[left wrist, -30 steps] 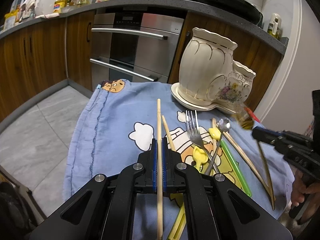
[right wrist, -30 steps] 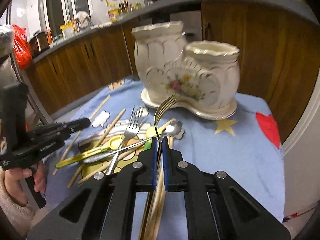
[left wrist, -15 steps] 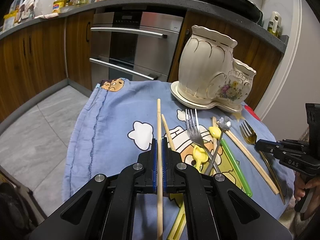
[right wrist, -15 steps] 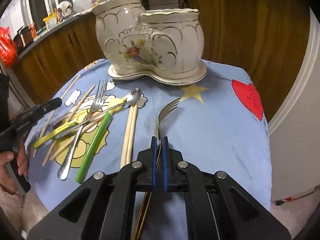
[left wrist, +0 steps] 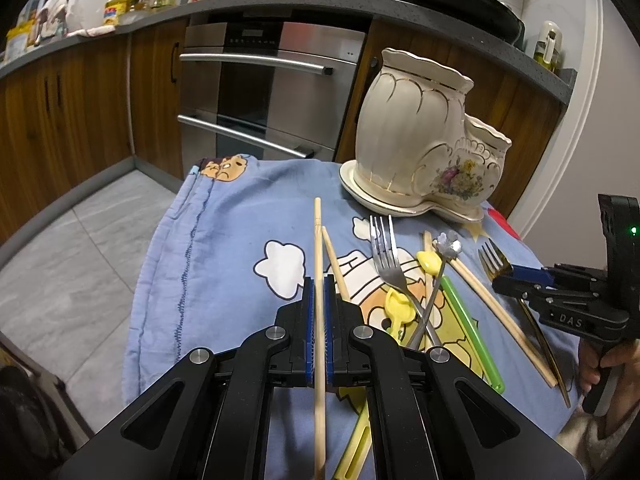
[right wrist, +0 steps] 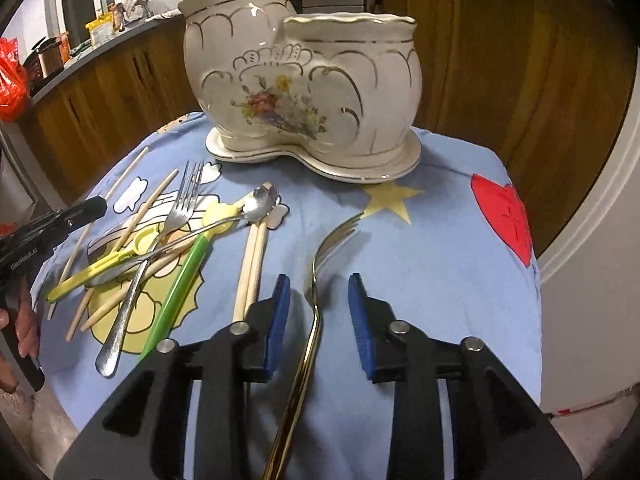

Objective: Organize utensils
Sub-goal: 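Drop chopstick into tall cup with left tool while right carries the fork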

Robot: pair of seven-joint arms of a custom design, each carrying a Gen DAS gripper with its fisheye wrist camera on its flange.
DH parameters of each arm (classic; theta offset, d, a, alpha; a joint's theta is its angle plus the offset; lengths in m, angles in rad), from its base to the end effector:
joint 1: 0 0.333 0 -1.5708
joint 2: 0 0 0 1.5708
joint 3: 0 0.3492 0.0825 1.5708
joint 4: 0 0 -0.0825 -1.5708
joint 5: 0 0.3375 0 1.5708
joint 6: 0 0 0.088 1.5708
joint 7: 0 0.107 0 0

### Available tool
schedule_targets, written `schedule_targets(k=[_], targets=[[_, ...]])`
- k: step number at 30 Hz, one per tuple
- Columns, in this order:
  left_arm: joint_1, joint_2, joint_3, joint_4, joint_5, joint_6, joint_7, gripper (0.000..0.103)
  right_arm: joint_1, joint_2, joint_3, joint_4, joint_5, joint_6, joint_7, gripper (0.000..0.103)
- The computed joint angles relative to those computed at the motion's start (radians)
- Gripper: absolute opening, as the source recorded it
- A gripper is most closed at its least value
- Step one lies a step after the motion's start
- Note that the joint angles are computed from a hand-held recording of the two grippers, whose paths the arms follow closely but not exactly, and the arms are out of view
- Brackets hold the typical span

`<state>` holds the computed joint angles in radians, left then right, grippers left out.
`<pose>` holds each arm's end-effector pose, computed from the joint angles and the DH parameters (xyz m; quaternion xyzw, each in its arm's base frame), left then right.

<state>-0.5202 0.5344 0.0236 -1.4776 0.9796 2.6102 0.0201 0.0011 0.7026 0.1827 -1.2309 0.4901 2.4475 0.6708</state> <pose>0.6208 -0.3615 0.4743 -0.7309 0.5244 -0.3345 0.2810 0.7561 0.0928 0.4592 -0.8513 0.3910 -0.1223 0.3278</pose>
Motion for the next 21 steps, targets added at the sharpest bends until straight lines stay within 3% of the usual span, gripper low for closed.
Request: schedule_targets(k=[5, 9, 11, 14, 18, 21], targets=[[0.0, -0.001, -0.001, 0.0, -0.007, -0.003, 0.005, 0.005, -0.021, -0.015, 0.024, -0.02, 0.031, 0.001, -0.054, 0.006], [-0.016, -0.019, 0.024, -0.02, 0.056, 0.023, -0.067, 0.005, -0.069, -0.066, 0.065, -0.074, 0.126, 0.024, -0.144, 0.005], [-0.032, -0.044, 0.052, -0.043, 0.153, 0.063, -0.172, 0.005, -0.093, -0.093, 0.082, -0.098, 0.189, 0.033, -0.2, 0.004], [-0.064, -0.075, 0.079, -0.051, 0.327, 0.047, -0.319, 0.005, -0.143, -0.136, 0.116, -0.128, 0.323, 0.021, -0.309, 0.004], [-0.067, -0.09, 0.064, -0.031, 0.46, 0.012, -0.401, 0.005, -0.194, -0.187, 0.153, -0.163, 0.511, 0.014, -0.479, 0.004], [-0.064, -0.094, 0.049, -0.003, 0.559, -0.011, -0.464, 0.005, -0.203, -0.217, 0.172, -0.187, 0.662, 0.07, -0.618, 0.003]])
